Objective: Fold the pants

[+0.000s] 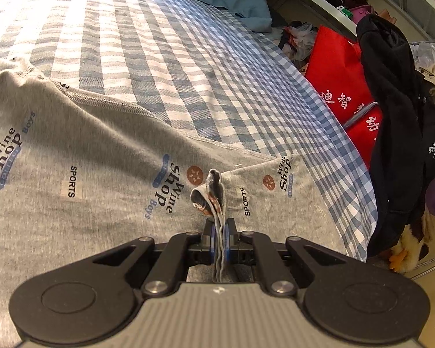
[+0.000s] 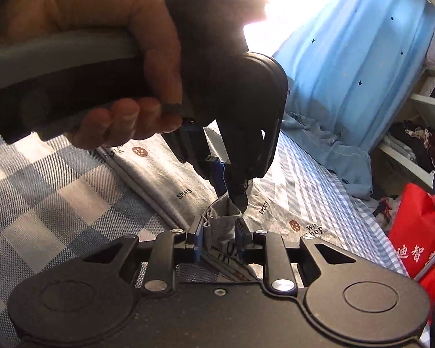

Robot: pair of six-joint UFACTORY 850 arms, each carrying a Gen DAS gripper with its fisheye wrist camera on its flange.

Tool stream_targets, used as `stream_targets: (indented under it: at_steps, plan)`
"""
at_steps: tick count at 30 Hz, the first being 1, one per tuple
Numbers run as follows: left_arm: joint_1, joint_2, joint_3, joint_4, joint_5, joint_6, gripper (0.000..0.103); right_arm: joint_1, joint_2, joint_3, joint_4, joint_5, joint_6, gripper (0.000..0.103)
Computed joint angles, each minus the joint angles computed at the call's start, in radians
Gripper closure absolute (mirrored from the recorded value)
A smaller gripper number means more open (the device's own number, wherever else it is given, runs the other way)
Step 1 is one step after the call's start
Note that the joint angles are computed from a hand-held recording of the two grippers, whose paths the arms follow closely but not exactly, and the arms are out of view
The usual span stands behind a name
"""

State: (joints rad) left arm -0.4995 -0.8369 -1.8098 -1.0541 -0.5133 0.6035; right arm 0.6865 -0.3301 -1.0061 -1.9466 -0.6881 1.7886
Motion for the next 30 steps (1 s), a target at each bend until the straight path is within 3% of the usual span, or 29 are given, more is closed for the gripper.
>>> stream_targets:
  at_steps: [4,13,22,30]
  plan:
    - [0.003,0.011,-0.001,-0.012,-0.013,0.014,0.097,-0.005,0.0,-0.013,0.013,0.027,0.026,0.095]
    - [0.059,0.104,0.057,-0.04,-0.038,0.097,0.098,0.024,-0.008,-0.082,-0.044,0.029,0.078,0.097]
    - [0.169,0.17,0.142,0.092,-0.044,0.038,0.098,0.053,-0.115,-0.251,-0.098,0.192,0.054,0.097]
    - [0.215,0.136,0.189,0.043,-0.038,0.073,0.098,0.062,-0.22,-0.371,0.048,0.302,-0.097,0.097]
